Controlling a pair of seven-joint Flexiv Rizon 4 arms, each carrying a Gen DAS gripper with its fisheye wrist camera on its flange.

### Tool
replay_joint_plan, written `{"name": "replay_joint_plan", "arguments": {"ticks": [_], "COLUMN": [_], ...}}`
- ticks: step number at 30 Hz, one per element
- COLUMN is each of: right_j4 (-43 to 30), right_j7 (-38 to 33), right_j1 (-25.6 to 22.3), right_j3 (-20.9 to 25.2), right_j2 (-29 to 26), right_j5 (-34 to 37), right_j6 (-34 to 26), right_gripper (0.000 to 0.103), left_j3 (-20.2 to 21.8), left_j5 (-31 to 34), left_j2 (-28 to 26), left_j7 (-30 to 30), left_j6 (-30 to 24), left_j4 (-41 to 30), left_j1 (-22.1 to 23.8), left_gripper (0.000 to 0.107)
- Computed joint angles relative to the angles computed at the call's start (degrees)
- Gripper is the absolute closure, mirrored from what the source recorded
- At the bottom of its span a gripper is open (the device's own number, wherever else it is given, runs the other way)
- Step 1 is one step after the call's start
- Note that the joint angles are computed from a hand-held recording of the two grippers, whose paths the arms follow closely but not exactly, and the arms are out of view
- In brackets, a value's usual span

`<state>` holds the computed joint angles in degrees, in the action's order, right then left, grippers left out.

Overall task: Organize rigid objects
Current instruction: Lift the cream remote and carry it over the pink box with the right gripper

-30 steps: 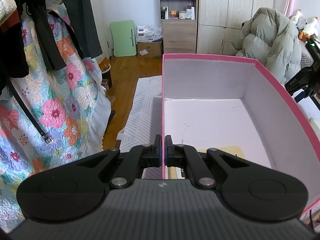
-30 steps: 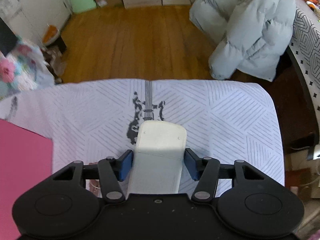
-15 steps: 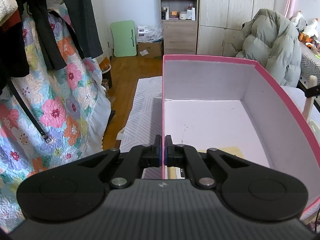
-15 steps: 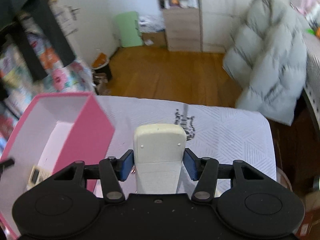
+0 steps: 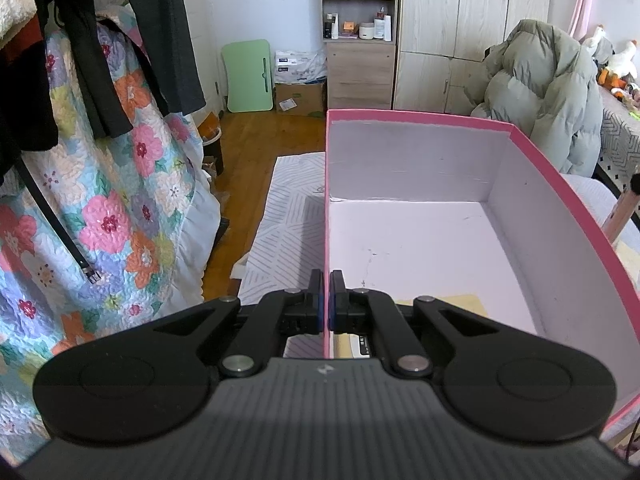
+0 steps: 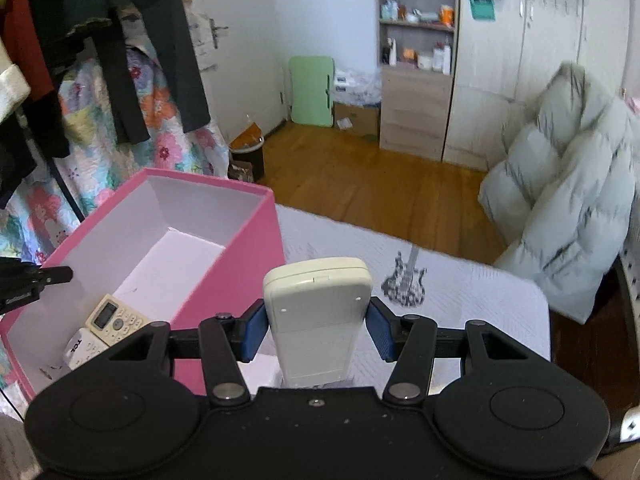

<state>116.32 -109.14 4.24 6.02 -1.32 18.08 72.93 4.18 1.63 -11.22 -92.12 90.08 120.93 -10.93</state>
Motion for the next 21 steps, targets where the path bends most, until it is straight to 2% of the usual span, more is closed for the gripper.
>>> {"name": "replay_joint_plan", "arguments": {"ticks": [3, 9, 11, 16, 21], "right_j4": [-0.49, -3.8, -5.6, -12.03, -18.06], "right_j7": [-2.18, -13.67, -14.49, -20.62, -14.95], "right_j1": [0.69, 4.69, 5.73, 6.65, 6.8], "right_j3": [0.42, 0.33, 0.31, 1.01, 2.46], "right_j2": [2.06, 3.94, 2.97, 0.38, -6.1], "right_j5": [0.81, 4.35, 5.99, 14.25, 11.24], "right_j6": [0.46, 1.52, 0.33, -8.54, -16.53], "right_gripper": [0.045, 0.045, 0.045, 0.045, 0.045], "left_j3": [-1.37, 3.31, 2.27, -3.32, -5.86], "left_j5": [-1.57, 3.88, 3.42, -2.34, -6.76], "left_j2": [0.03, -0.51, -0.38, 0.35, 0.45], "left_j7": [1.32, -2.47, -2.36, 2.66, 6.47], "left_j6": [0.34, -0.61, -0.38, 1.4, 2.82], "left_j4": [0.49, -1.45, -1.12, 1.45, 2.86], "left_j1": [1.09, -2.6, -1.65, 2.97, 4.54], "left_gripper": [0.105, 0.105, 0.105, 0.105, 0.104]}}
